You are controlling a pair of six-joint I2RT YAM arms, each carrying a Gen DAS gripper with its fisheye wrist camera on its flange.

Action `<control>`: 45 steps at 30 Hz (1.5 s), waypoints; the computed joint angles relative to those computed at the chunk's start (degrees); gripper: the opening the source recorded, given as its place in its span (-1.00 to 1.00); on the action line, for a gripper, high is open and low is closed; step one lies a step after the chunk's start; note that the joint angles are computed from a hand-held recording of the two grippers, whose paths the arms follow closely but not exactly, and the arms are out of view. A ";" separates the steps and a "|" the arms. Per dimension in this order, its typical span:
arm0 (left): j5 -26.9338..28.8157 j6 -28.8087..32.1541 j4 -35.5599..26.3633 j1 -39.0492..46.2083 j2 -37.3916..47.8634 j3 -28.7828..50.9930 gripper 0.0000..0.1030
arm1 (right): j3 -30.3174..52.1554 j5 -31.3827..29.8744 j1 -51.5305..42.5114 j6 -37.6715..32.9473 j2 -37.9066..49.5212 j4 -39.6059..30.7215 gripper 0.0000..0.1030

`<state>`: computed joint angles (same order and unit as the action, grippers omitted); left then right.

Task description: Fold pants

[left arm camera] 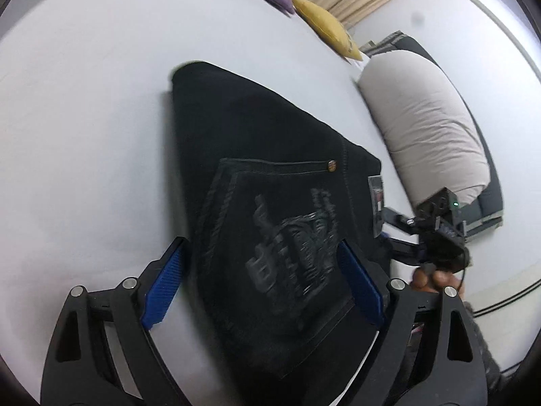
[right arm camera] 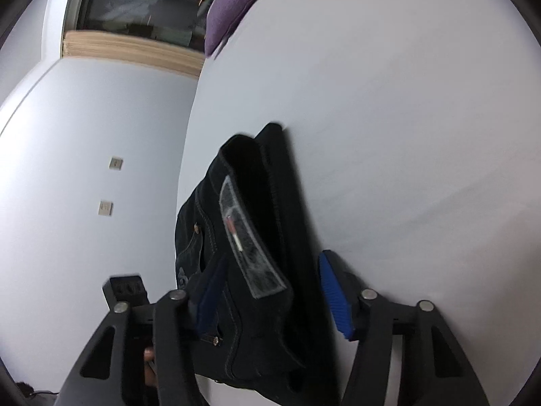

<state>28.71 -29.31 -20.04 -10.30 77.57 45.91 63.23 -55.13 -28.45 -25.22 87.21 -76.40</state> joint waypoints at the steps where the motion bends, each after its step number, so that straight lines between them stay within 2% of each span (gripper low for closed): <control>1: 0.39 -0.22 0.00 -0.25 1.49 1.10 0.53 | -0.04 0.66 1.67 1.55 -0.34 1.25 0.09; 2: 0.30 -0.03 -0.63 -0.53 2.72 2.19 0.35 | -0.33 1.00 2.94 3.05 -0.95 2.41 0.08; 3: -0.16 0.35 -1.41 -0.91 3.91 3.35 0.22 | -0.49 0.97 4.13 4.60 -1.26 3.53 -0.04; 4: -1.11 1.04 -2.78 -0.93 4.26 4.12 -0.04 | -0.74 1.28 5.06 6.18 -1.63 4.61 -0.22; 5: -1.16 1.24 -3.13 -0.59 4.66 4.34 -0.19 | -1.44 2.38 6.30 8.68 -2.52 6.44 -0.30; 8: 1.63 2.42 -3.49 1.73 3.65 3.79 -0.50 | -3.97 4.58 8.18 13.19 -7.29 10.13 -0.50; 11: 3.12 4.70 -6.73 2.82 2.72 6.07 -0.60 | -4.23 4.59 9.96 17.00 -12.85 10.64 -0.62; 16: 3.97 10.68 -14.63 8.06 3.73 16.69 -0.61 | 0.90 4.12 16.32 23.82 -16.64 12.75 -0.65; 20: 5.61 15.99 -18.86 13.48 9.24 25.58 -0.61 | 4.92 1.43 20.20 33.23 -11.93 21.21 -0.66; 24: 5.35 18.74 -17.80 16.27 14.91 28.16 -0.58 | 6.42 0.35 23.89 39.76 -4.77 29.33 -0.62; 26: 5.17 20.20 -17.53 18.35 19.32 28.22 -0.54 | 5.84 4.09 25.35 42.29 0.46 32.48 -0.38; 27: 4.42 20.58 -16.79 18.81 21.62 27.36 -0.41 | 4.90 5.75 25.06 43.07 1.97 33.28 -0.24; 28: 5.00 20.76 -15.61 19.56 22.56 26.21 -0.22 | 2.82 6.62 24.46 44.48 3.22 35.52 -0.24; 30: 11.50 20.20 -8.17 23.37 21.68 20.17 -0.22 | -5.52 -1.71 20.23 47.91 1.95 46.78 -0.30; 32: 12.99 20.51 -7.00 24.99 20.37 18.29 -0.15 | -10.53 -6.77 15.42 48.40 -0.67 51.03 -0.30; 33: 11.38 20.73 -6.86 25.19 18.20 17.16 -0.09 | -11.00 -7.41 13.98 47.53 -1.31 50.12 -0.30; 35: 7.26 21.60 -4.92 25.19 12.49 13.73 0.16 | -12.53 -6.94 9.18 44.49 -5.61 45.99 -0.15; 36: 3.70 22.49 -4.12 24.60 7.71 11.50 0.19 | -12.78 -5.46 8.33 43.67 -7.73 44.28 0.03; 37: 0.26 23.91 -4.99 23.89 3.10 10.31 0.32 | -12.30 -2.01 6.74 40.04 -11.50 39.34 0.22; 38: -4.10 24.75 -5.22 22.20 -1.05 9.14 0.50 | -11.93 1.50 6.33 37.67 -15.11 35.91 0.33; 39: -9.52 25.59 -4.90 19.69 -6.95 7.31 0.53 | -11.20 4.70 6.26 35.97 -17.71 33.34 0.42; 40: -12.42 26.48 -4.28 18.08 -13.64 4.42 0.54 | -10.45 8.07 6.18 33.87 -21.86 30.05 0.42; 41: -15.66 26.67 -4.59 15.98 -18.49 3.90 0.66 | -9.90 9.86 6.29 32.87 -25.72 27.91 0.42; 43: -30.16 27.19 -6.13 7.05 -29.26 4.07 1.00 | -7.94 13.30 6.16 31.42 -33.38 24.27 0.46; 45: -47.79 29.52 -6.60 -5.96 -35.98 5.07 1.00 | -4.43 16.14 6.19 29.49 -39.12 20.84 0.53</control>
